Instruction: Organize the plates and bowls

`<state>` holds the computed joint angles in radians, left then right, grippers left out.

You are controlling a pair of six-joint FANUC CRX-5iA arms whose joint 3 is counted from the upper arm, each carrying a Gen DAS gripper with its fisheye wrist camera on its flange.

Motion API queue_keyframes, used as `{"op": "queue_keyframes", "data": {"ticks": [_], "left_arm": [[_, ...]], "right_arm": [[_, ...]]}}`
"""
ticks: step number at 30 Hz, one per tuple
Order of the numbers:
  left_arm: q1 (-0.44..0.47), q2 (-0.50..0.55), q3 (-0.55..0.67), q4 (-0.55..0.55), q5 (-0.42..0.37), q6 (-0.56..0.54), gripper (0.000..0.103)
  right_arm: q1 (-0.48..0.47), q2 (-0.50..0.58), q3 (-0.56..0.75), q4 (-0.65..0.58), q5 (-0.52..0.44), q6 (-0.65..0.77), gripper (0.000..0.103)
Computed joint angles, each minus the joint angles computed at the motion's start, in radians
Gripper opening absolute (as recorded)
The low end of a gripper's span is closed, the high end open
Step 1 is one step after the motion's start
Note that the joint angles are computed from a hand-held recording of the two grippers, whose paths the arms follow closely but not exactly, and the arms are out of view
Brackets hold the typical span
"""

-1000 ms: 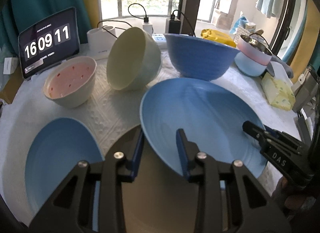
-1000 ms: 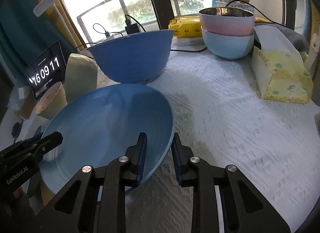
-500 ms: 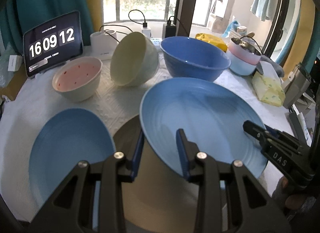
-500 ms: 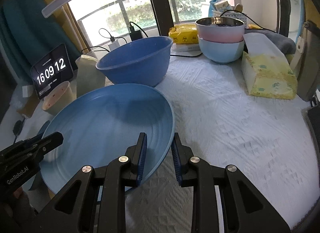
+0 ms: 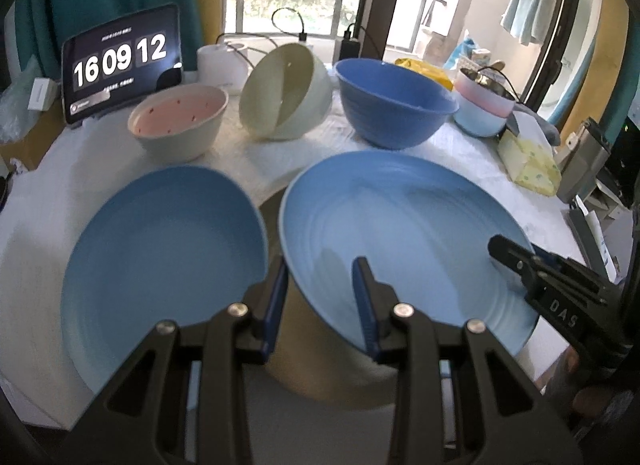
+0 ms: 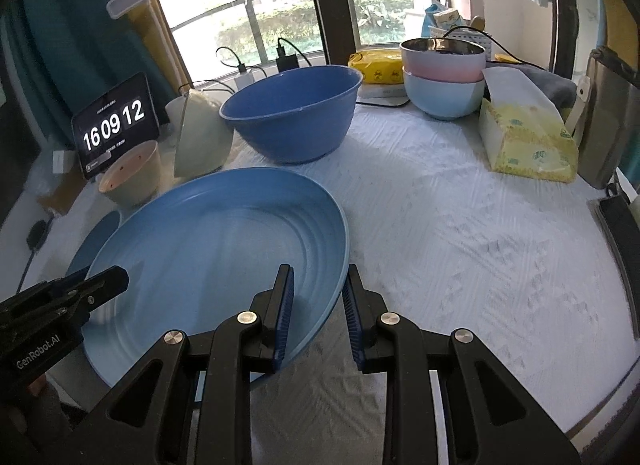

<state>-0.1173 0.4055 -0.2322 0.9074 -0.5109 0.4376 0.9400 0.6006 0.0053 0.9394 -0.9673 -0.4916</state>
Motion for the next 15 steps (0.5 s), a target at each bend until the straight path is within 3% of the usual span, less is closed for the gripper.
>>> {"op": "queue_keyframes", "data": {"ticks": [15], "left_arm": [[0.040,0.017,-0.013,-0.003,-0.003,-0.005,0.034]], "right_arm": [[0.012,0.073,0.122,-0.070,-0.038,0.115,0.027]]}}
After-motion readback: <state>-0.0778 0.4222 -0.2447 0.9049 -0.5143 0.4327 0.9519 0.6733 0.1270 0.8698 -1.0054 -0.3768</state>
